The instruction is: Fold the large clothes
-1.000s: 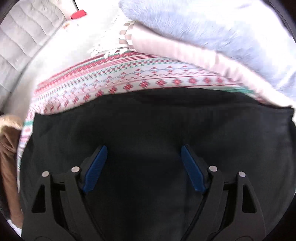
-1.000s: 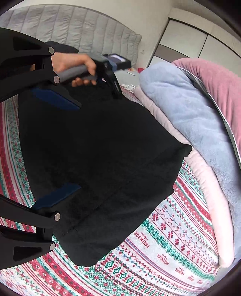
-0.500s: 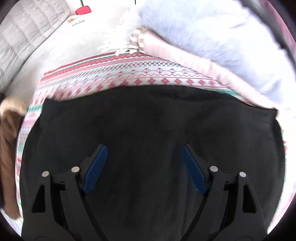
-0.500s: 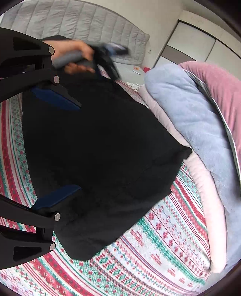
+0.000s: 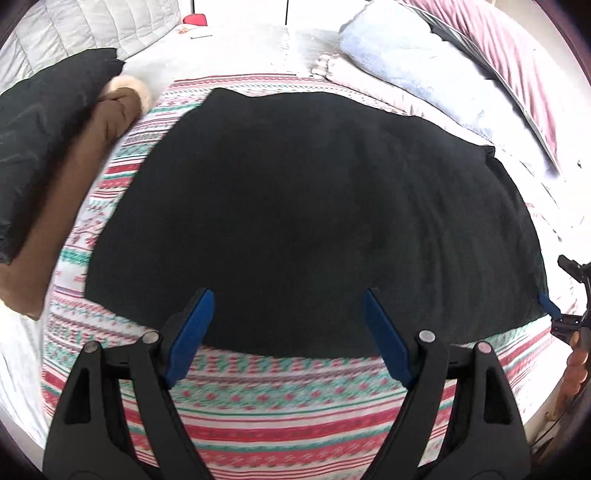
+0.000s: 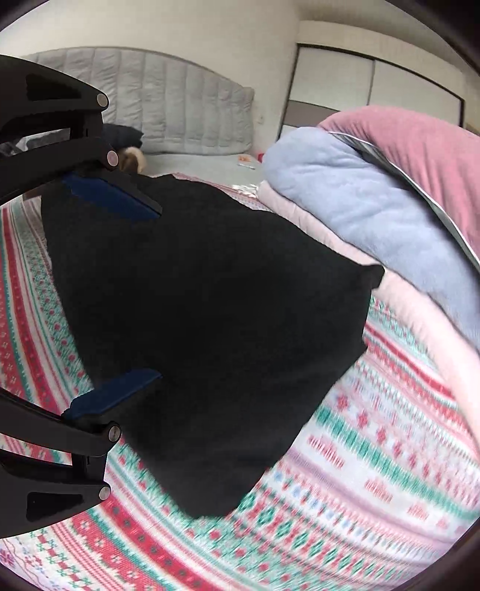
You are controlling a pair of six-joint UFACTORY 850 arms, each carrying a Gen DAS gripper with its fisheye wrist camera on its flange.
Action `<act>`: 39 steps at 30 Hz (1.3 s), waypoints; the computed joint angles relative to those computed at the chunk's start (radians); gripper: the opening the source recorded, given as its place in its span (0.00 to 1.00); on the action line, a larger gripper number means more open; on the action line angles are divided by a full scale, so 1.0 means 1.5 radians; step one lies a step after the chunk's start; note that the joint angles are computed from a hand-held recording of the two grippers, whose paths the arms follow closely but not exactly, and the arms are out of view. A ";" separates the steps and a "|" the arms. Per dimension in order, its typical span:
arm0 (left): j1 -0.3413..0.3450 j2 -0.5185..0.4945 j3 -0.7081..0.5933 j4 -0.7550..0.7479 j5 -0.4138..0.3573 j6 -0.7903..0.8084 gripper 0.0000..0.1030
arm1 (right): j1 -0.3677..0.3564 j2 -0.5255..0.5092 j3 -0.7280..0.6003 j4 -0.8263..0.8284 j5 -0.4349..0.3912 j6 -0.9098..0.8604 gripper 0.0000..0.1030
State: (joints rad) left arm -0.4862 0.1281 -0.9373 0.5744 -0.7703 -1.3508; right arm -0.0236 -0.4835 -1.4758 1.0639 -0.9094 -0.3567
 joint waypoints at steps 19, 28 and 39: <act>0.030 0.021 0.053 -0.036 0.068 0.013 0.81 | -0.033 0.032 0.131 0.152 0.079 0.009 0.81; 0.016 0.008 0.042 -0.038 0.075 0.020 0.81 | -0.004 0.026 0.119 0.139 0.148 0.000 0.81; -0.032 -0.066 -0.029 0.058 0.067 0.020 0.81 | -0.018 0.082 0.182 0.272 0.151 -0.151 0.25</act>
